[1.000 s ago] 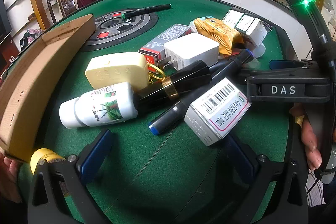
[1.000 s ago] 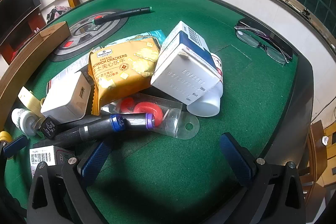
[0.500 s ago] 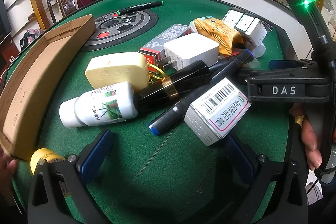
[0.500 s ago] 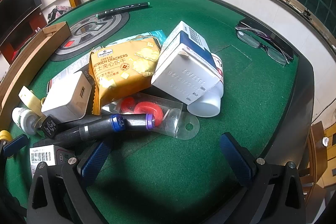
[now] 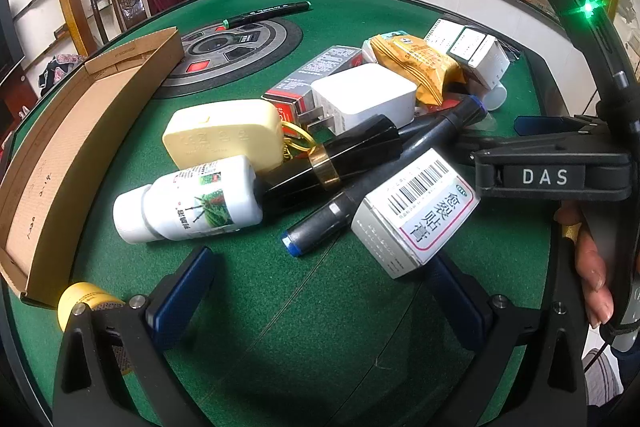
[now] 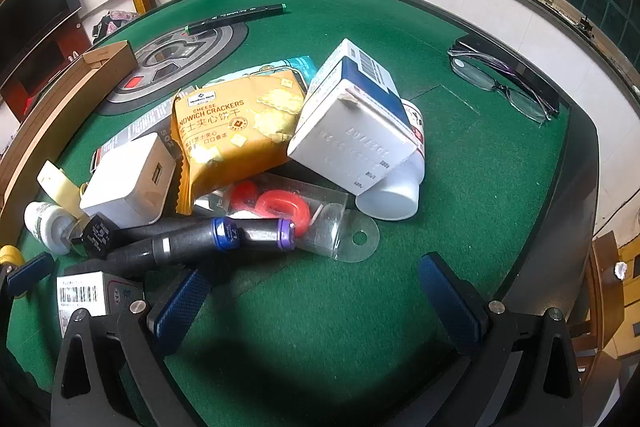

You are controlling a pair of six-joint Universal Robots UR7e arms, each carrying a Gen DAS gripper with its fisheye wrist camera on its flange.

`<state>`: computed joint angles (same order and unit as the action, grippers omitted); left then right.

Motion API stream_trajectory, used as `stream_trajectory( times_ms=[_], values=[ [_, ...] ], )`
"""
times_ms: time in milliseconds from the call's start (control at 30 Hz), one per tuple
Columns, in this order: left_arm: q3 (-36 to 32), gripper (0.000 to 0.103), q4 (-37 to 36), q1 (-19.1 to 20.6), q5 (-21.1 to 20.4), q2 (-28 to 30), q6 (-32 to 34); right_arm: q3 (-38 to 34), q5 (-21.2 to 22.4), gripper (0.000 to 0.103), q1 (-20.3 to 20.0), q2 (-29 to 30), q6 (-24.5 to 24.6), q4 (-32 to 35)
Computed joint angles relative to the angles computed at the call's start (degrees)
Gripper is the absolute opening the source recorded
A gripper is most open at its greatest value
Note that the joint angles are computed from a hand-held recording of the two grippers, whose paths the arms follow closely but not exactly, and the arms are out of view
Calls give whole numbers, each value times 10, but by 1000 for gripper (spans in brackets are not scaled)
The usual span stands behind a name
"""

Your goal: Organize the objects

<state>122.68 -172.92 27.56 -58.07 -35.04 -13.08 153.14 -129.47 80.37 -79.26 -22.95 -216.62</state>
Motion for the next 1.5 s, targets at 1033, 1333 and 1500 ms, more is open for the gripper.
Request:
stream_trajectory(
  times_ms=[1033, 1333, 1500],
  values=[
    [0, 103, 2, 0, 0, -2, -1, 3, 2, 103, 2, 0, -4, -3],
    [2, 103, 7, -4, 5, -5, -12, 3, 3, 103, 1, 1, -2, -3],
    [-1, 103, 8, 5, 4, -9, -3, 3, 6, 103, 0, -2, -2, -1]
  ],
)
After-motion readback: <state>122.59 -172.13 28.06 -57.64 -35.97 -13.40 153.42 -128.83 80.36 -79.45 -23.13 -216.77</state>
